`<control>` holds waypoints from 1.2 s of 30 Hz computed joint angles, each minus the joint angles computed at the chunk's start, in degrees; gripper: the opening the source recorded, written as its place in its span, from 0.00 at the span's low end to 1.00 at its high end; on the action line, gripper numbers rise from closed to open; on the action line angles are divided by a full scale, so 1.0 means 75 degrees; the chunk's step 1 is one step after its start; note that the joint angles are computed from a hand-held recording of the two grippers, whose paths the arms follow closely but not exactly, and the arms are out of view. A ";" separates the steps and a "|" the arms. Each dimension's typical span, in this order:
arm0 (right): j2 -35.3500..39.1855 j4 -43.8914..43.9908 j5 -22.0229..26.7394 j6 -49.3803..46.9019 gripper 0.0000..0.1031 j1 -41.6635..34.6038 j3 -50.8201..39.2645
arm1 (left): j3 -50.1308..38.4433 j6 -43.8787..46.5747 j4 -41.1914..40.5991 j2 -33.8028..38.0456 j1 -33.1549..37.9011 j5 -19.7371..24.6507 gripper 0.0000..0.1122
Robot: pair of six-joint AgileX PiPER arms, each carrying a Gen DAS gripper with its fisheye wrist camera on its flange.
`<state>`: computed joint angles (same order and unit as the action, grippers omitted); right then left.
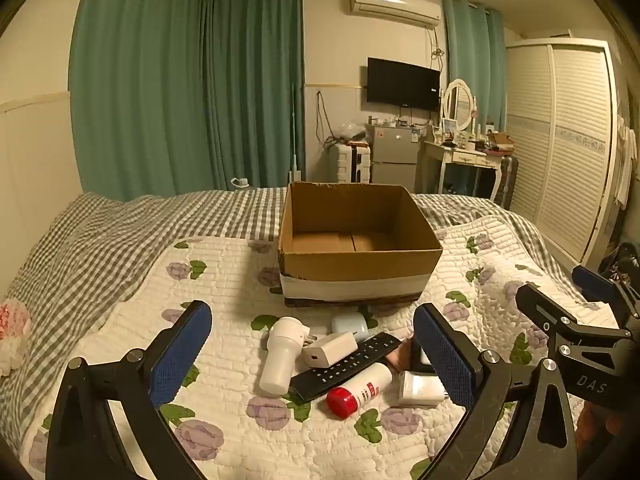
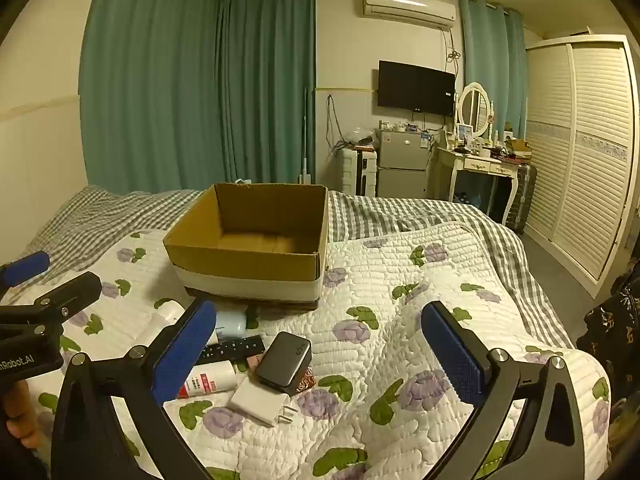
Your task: Organize rigid objects
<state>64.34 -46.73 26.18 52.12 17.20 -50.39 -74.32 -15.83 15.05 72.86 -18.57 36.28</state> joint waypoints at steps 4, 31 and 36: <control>0.0014 0.0160 0.0083 -0.0153 1.00 0.0006 -0.0036 | 0.0038 0.0238 -0.0283 -0.0022 0.0094 -0.0072 0.92; 0.0139 0.0389 -0.0047 -0.0357 1.00 -0.0071 -0.0056 | 0.0164 -0.0353 0.0398 -0.0111 -0.0058 -0.0188 0.92; 0.0145 0.0433 -0.0080 -0.0409 1.00 -0.0094 -0.0042 | 0.0143 -0.0310 0.0392 -0.0118 -0.0038 -0.0165 0.92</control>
